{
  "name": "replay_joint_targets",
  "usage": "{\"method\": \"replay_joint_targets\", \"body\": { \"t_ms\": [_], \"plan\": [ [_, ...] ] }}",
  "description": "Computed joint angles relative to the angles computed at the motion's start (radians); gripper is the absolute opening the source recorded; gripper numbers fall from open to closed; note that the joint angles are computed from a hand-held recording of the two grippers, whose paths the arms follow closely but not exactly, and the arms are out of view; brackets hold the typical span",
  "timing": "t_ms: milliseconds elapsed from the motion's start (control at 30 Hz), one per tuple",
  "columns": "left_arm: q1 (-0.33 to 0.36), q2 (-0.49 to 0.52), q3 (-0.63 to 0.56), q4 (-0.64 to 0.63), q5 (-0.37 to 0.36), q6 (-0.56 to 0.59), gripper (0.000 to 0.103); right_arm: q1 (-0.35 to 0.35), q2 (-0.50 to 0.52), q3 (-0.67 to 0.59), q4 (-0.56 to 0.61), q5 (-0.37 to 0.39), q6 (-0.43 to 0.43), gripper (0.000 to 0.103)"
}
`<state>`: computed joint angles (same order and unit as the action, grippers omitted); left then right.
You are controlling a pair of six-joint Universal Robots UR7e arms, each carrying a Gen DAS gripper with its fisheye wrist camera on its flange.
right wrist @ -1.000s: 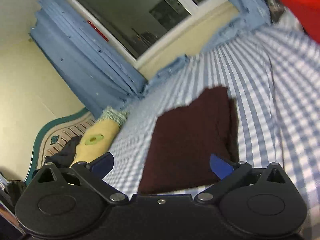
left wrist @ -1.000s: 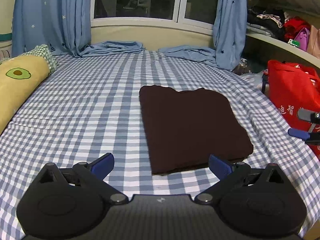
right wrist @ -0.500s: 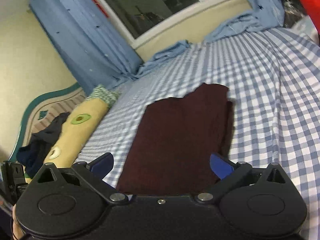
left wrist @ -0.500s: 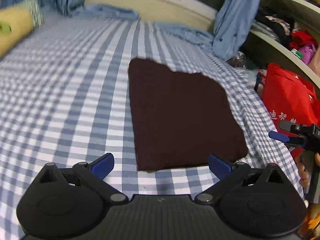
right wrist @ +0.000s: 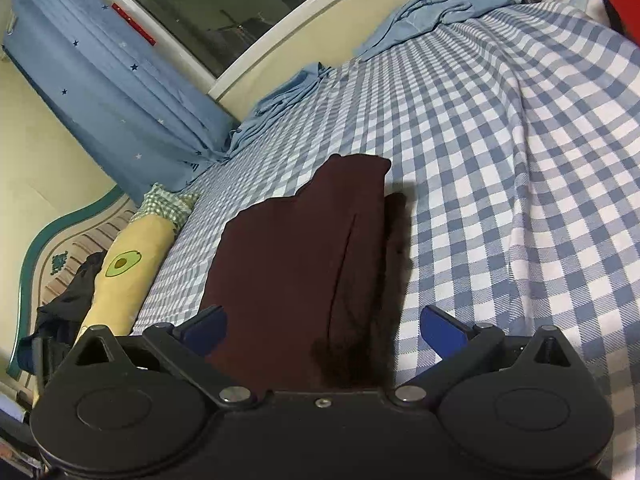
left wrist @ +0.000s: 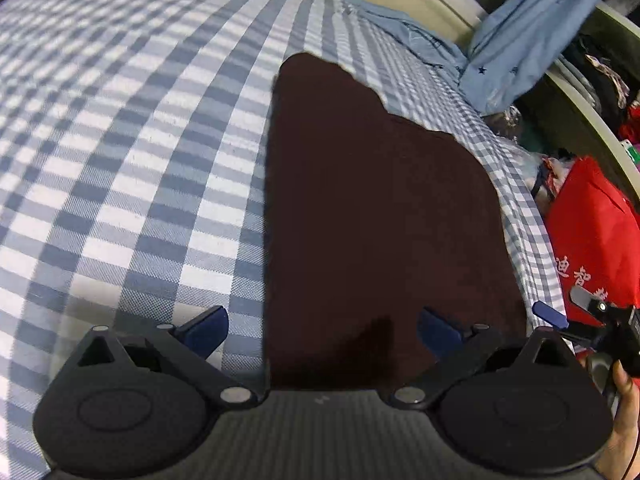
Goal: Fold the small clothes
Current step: 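Move the left tool to the end of the folded sweatshirt strip, then grasp the strip end with the left tool, fold it over and release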
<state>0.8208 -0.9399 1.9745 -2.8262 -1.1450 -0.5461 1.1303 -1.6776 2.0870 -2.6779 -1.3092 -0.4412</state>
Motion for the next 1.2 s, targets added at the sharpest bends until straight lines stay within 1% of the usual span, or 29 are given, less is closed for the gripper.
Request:
{"method": "replay_joint_targets", "body": {
  "t_ms": [67,167,267,333,467,567,633,700,833,900,1000,1067,1133,1200],
  "plan": [
    [0.016,0.009,0.000,-0.016,-0.023,0.006,0.102,-0.009,0.011,-0.013,0.024,0.016,-0.003,0.102],
    [0.043,0.015,0.007,-0.075,-0.092,0.030,0.102,-0.024,0.029,-0.023,0.029,0.036,0.014,0.102],
    [0.075,0.031,-0.005,-0.108,-0.182,0.032,0.102,-0.042,0.052,-0.045,0.058,0.064,0.039,0.102],
    [0.086,0.044,-0.015,-0.116,-0.212,0.017,0.102,-0.049,0.071,-0.060,0.073,0.080,0.060,0.102],
    [0.089,0.072,-0.042,-0.116,-0.231,0.034,0.102,-0.043,0.113,-0.080,0.045,0.063,0.081,0.102],
    [0.082,0.090,-0.063,-0.101,-0.218,0.048,0.102,-0.034,0.154,-0.100,0.028,0.045,0.086,0.103],
    [0.079,0.093,-0.071,-0.088,-0.209,0.049,0.102,-0.032,0.177,-0.105,0.001,0.061,0.058,0.103],
    [0.082,0.092,-0.071,-0.089,-0.213,0.044,0.102,-0.029,0.207,-0.120,-0.018,0.079,0.058,0.103],
    [0.098,0.088,-0.062,-0.125,-0.251,0.030,0.102,-0.024,0.275,-0.164,-0.029,0.149,0.067,0.103],
    [0.108,0.088,-0.051,-0.156,-0.275,0.042,0.102,-0.016,0.303,-0.184,-0.026,0.159,0.056,0.103],
    [0.125,0.092,-0.036,-0.212,-0.316,0.066,0.102,-0.008,0.330,-0.217,0.009,0.178,0.034,0.103],
    [0.133,0.095,-0.030,-0.236,-0.339,0.104,0.102,-0.003,0.343,-0.233,0.030,0.187,0.015,0.103],
    [0.131,0.097,-0.022,-0.261,-0.345,0.127,0.102,-0.001,0.349,-0.239,0.039,0.195,-0.009,0.102],
    [0.123,0.102,-0.025,-0.261,-0.326,0.134,0.101,-0.003,0.351,-0.238,0.042,0.202,-0.022,0.101]
  ]
}}
